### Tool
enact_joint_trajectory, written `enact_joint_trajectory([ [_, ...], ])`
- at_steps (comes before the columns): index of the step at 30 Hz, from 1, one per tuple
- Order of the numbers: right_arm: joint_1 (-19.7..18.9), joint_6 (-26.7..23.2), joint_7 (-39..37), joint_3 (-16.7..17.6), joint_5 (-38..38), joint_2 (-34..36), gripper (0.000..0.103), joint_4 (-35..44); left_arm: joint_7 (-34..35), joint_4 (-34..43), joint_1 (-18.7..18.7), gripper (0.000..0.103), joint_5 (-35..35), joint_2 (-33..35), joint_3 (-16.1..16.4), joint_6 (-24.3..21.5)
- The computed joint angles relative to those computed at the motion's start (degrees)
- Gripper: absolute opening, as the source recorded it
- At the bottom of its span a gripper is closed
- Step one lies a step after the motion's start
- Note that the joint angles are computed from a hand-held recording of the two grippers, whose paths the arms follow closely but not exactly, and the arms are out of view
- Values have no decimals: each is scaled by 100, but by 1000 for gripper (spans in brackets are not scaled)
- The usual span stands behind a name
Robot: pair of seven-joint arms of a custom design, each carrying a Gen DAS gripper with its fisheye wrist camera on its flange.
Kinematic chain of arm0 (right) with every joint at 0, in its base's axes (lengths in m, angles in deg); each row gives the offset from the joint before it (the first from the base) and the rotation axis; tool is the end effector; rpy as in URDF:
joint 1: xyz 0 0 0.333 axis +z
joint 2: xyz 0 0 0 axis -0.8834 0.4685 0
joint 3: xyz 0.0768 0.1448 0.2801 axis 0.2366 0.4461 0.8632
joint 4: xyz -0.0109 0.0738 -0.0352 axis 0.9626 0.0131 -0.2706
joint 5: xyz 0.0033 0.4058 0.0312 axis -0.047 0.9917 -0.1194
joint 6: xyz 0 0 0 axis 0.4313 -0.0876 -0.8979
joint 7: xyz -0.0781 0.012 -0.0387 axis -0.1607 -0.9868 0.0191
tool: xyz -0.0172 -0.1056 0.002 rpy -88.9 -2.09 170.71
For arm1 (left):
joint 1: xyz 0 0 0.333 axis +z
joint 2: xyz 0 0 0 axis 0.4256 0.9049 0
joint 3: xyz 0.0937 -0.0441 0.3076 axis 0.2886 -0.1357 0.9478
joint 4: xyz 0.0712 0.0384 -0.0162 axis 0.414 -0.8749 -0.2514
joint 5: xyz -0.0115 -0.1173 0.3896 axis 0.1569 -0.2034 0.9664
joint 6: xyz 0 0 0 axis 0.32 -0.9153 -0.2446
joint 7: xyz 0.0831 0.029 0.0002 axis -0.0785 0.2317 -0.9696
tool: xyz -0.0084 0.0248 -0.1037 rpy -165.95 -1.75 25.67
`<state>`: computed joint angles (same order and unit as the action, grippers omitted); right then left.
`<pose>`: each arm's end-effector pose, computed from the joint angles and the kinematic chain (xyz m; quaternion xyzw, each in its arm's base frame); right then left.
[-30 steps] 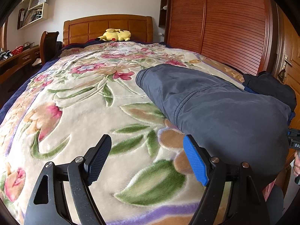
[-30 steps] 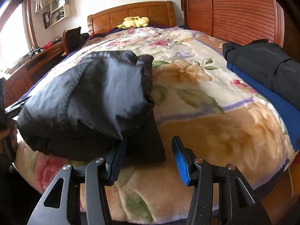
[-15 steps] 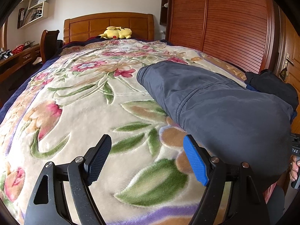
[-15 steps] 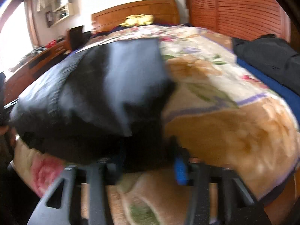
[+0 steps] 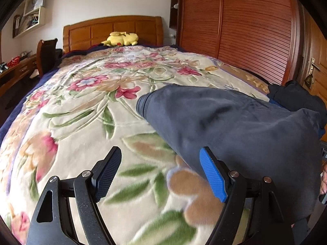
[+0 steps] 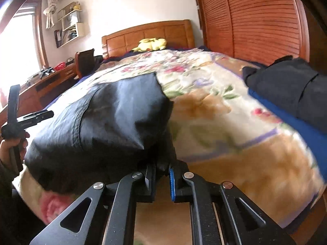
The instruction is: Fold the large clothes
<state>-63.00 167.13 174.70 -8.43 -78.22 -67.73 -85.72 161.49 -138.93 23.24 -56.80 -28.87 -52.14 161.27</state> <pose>0.3473 0.2087 0.5012 -0.6103 0.6161 -0.2823 0.4102 0.5331 0.0338 0.4996 -0.5646 0.6874 -0.3819 0.2506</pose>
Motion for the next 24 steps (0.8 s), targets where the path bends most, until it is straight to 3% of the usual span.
enact_joint_trajectory([
  [6,-621,-203,-114,64,-276,-5,9,119,-868,811,254,80,931,798,-155,-287],
  [12,-710,-292,61,174,-476,407,9,360,-1600,1590,521,80,1683,1527,-398,-584],
  [16,-527,-192,136,-143,-445,646,10,435,-1881,2096,681,80,2028,1984,-551,-913],
  [18,-343,-227,102,-357,-353,746,19,471,-1847,2182,752,80,2057,2064,-642,-990],
  [24,-310,-148,351,-386,-295,874,39,521,-1527,2255,859,77,1959,2193,-831,-955],
])
